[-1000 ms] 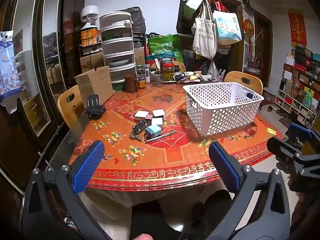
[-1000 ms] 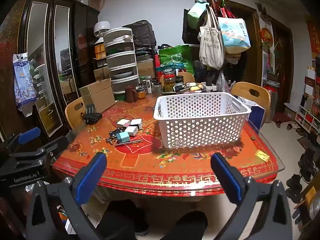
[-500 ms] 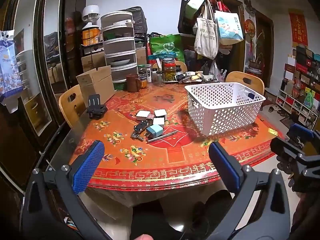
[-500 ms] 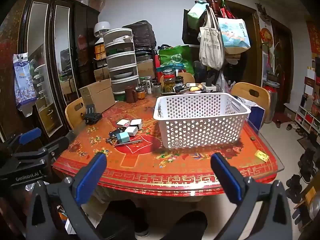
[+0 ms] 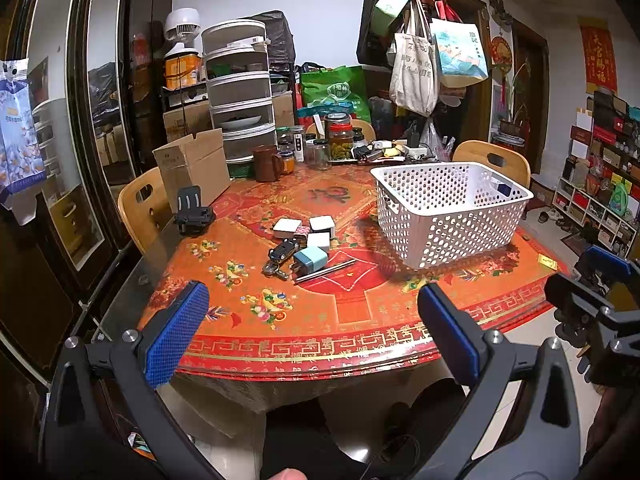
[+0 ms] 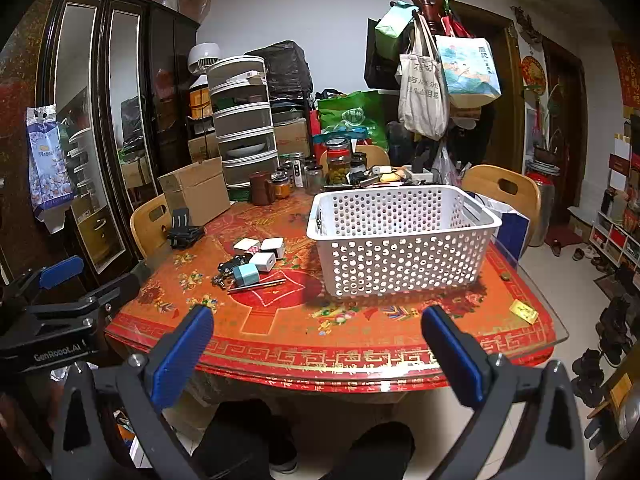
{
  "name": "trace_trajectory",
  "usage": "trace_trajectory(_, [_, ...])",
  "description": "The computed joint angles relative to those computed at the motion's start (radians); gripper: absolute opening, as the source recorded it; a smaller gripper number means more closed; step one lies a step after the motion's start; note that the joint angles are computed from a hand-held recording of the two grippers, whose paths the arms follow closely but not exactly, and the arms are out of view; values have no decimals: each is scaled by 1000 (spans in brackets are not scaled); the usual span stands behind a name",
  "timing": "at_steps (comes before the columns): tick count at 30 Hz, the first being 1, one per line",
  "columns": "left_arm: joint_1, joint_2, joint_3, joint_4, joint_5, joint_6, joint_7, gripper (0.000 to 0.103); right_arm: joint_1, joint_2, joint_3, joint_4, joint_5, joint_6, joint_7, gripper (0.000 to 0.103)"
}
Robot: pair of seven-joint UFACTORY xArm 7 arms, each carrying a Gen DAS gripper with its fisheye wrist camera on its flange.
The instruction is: Organize rigid objects
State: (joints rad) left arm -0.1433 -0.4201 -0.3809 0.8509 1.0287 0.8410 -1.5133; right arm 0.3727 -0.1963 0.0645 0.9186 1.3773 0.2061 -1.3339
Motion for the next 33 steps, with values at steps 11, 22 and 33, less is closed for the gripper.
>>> trace_trajectory(11, [-1, 43, 14, 14, 40, 1, -32, 103, 0, 1, -3, 2, -12, 2, 8, 103])
trace_trajectory(22, [-25, 56, 30, 24, 47, 14, -35, 103, 3, 4, 2, 3, -2, -4, 2, 103])
trace_trajectory(33, [-29, 59, 34, 23, 53, 14, -40, 103, 2, 5, 2, 3, -2, -3, 3, 103])
